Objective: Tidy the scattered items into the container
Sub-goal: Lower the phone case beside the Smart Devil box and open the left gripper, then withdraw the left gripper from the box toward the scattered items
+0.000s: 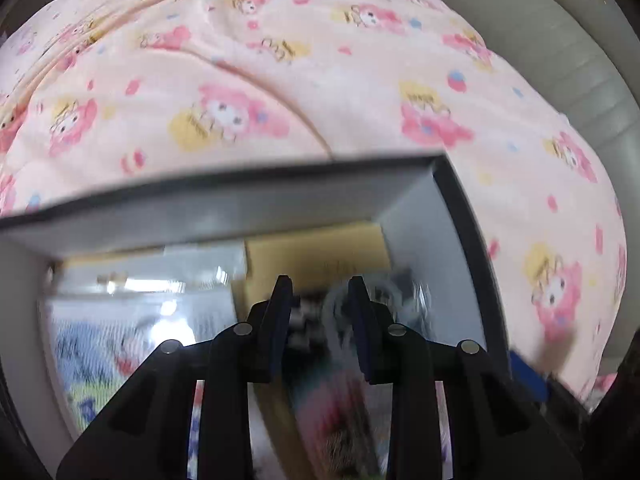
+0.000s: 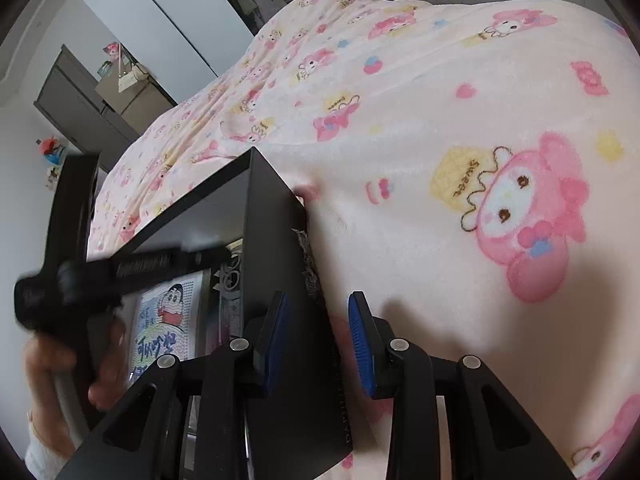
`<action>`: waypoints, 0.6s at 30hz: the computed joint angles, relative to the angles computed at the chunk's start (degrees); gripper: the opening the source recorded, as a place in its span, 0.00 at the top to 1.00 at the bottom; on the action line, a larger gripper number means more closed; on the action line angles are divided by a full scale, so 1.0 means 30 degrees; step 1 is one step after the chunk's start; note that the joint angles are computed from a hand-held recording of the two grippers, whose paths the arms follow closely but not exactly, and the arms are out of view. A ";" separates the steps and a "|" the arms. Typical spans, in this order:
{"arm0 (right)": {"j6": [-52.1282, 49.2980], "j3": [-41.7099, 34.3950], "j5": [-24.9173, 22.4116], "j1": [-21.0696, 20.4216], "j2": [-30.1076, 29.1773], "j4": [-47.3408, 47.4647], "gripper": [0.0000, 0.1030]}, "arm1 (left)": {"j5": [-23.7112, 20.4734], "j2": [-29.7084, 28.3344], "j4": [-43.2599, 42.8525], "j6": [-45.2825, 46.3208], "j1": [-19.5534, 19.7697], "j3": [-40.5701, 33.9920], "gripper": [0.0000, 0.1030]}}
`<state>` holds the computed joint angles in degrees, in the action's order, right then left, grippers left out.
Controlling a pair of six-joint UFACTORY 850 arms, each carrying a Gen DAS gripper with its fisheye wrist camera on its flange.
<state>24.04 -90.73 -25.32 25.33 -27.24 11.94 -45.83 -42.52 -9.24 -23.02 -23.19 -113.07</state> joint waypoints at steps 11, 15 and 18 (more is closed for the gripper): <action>-0.1175 -0.0067 -0.0218 -0.0196 -0.0124 0.1262 0.72 | -0.2133 -0.1769 -0.1113 0.1648 -0.0456 -0.2777 0.74; 0.1209 0.0675 0.0516 0.0133 0.0792 -0.1456 0.72 | 0.1116 0.1461 -0.4602 0.2985 -0.0065 0.1924 0.73; 0.2072 0.1199 0.0541 0.0416 0.1681 -0.3364 0.72 | 0.2374 0.3775 -0.7888 0.6084 -0.0262 0.4808 0.70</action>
<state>30.25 -87.13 -23.70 26.58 -22.19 1.85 -38.71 -31.19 -32.90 -4.77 -23.98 -98.65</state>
